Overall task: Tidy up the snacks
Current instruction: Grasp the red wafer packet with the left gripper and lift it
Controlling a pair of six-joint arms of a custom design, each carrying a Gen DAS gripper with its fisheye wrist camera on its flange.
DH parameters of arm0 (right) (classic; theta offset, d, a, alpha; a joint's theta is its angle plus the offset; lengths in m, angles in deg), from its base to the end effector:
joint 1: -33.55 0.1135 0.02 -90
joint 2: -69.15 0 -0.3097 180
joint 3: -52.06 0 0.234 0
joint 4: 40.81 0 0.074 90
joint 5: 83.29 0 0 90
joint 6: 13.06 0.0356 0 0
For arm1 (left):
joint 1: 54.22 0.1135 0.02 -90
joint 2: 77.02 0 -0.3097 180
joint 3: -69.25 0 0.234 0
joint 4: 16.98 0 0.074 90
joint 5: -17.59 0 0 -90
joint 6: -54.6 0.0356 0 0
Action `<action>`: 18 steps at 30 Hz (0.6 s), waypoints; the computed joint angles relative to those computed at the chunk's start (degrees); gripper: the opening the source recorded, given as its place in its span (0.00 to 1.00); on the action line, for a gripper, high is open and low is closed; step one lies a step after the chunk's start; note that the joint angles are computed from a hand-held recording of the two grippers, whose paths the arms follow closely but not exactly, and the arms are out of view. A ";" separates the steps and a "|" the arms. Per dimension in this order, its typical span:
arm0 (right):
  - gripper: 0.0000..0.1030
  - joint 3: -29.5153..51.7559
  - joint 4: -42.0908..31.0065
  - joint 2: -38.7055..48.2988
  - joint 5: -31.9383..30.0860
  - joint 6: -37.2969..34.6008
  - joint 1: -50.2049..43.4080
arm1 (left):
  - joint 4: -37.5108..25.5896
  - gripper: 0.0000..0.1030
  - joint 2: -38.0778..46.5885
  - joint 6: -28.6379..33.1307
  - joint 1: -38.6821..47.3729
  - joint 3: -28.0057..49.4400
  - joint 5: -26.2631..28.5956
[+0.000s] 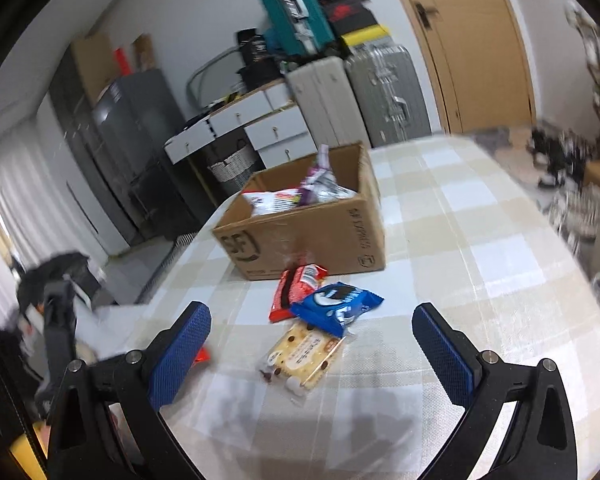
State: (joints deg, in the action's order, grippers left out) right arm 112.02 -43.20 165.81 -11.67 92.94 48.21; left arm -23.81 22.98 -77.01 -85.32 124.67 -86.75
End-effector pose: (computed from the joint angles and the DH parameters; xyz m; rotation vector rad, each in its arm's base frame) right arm 0.3137 0.0937 0.2133 -0.1493 2.2876 0.6443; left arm 0.2684 -0.1516 0.1694 -0.3311 2.4245 -0.2597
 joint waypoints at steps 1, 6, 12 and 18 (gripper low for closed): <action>1.00 0.66 -0.54 0.68 -0.86 0.75 -0.76 | 0.91 0.41 -1.76 -0.22 0.63 -1.44 0.55; 1.00 7.25 -4.74 7.16 -4.62 1.38 -4.28 | 2.99 0.41 -5.93 0.37 3.78 -4.64 3.70; 1.00 16.70 -12.79 16.24 -6.44 -3.43 -3.16 | 3.67 0.41 -8.05 0.61 10.11 -6.03 10.39; 0.99 23.12 -18.42 21.55 -2.07 -3.37 0.30 | 2.28 0.41 -8.57 2.76 11.26 -4.52 12.18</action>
State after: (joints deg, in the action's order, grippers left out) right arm 135.14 -61.62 187.37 -13.73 89.57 48.51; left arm -21.52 14.41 -74.25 -74.06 120.16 -74.57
